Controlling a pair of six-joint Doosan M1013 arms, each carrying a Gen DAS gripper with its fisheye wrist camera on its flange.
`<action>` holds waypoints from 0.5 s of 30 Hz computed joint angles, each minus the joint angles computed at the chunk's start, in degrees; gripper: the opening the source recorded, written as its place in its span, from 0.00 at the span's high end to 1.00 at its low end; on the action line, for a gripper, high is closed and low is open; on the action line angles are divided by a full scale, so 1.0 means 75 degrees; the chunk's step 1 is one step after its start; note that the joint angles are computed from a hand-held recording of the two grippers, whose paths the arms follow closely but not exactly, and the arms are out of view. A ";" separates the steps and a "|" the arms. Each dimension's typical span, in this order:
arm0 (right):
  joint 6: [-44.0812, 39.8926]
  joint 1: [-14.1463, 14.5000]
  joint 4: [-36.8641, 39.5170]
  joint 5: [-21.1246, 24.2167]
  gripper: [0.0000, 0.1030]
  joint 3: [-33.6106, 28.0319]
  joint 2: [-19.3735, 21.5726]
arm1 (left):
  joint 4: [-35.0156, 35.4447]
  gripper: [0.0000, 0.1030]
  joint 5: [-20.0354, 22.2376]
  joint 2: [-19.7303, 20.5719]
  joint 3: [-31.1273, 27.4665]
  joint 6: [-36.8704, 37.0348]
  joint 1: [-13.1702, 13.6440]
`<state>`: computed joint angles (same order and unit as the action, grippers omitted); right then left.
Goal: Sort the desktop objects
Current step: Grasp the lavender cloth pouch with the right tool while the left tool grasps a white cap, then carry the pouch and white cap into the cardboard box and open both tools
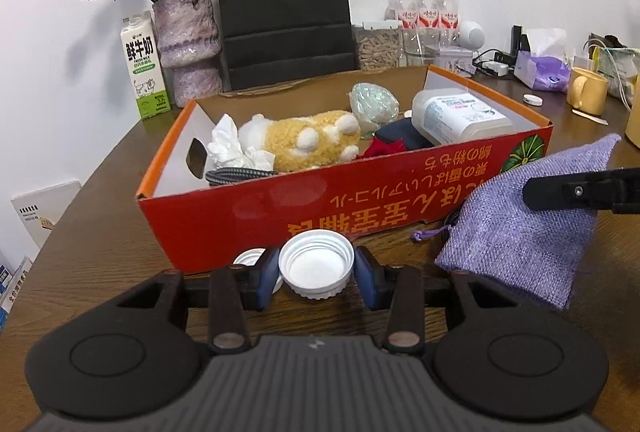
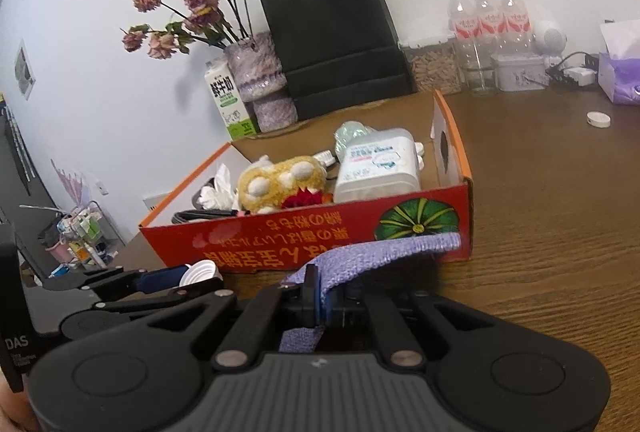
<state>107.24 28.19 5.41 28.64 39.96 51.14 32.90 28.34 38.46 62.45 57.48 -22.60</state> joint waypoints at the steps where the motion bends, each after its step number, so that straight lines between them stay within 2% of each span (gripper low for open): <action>1: -0.0015 0.0005 0.0011 -0.0059 0.98 0.0037 -0.0027 | 0.0095 0.60 -0.0022 -0.0028 0.0039 -0.0093 -0.0007; 7: -0.0151 0.0027 0.0083 -0.0347 0.98 0.0238 -0.0174 | 0.0216 0.60 -0.0040 -0.0098 0.0132 -0.0215 -0.0011; 15: -0.0173 0.0036 0.0139 -0.0328 0.98 0.0321 -0.0226 | -0.0171 0.58 0.0306 0.0014 0.0093 0.0107 0.0008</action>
